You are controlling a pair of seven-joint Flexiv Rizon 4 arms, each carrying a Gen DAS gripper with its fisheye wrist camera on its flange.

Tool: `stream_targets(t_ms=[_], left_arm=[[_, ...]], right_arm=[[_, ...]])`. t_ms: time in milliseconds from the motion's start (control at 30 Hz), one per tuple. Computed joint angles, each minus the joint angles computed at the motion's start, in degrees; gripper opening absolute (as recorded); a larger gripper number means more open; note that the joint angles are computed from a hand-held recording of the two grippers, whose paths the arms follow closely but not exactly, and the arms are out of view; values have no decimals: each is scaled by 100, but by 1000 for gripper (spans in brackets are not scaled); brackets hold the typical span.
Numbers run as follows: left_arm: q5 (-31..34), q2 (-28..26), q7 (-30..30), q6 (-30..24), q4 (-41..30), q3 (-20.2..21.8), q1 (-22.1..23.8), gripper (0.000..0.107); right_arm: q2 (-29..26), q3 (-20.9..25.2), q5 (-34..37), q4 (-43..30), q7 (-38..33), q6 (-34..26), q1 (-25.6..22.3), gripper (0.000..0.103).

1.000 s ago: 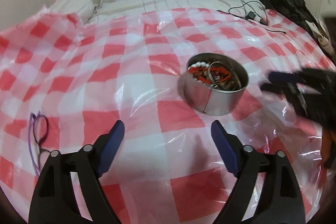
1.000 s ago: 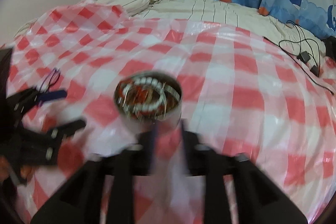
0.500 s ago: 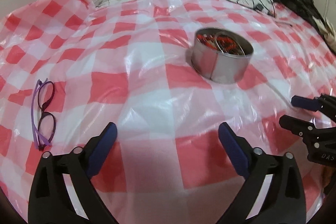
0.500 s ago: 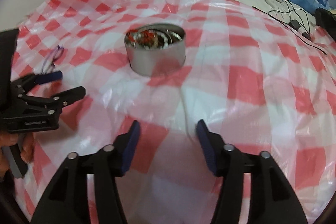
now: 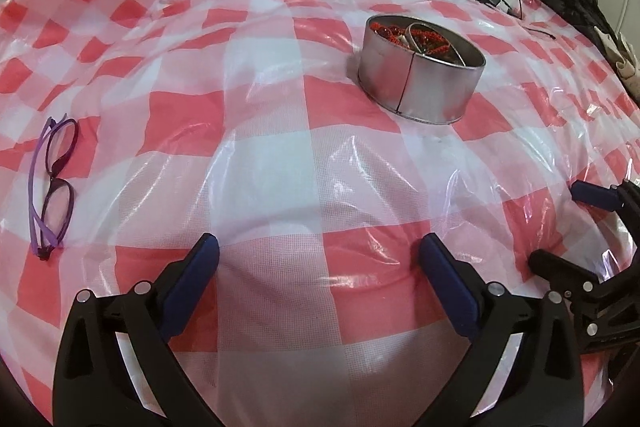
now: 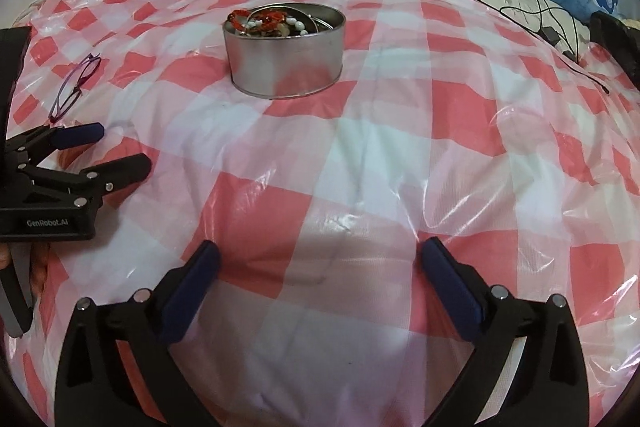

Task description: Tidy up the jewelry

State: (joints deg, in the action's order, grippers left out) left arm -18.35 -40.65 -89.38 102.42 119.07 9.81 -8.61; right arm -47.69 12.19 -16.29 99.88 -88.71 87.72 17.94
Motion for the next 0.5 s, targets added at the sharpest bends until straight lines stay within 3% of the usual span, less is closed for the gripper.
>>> stream_targets(t_ms=[500], left_arm=[[25, -9, -36, -65, -41, 53, -41, 96]], right_arm=[[-26, 194, 135, -87, -142, -164, -133, 96]])
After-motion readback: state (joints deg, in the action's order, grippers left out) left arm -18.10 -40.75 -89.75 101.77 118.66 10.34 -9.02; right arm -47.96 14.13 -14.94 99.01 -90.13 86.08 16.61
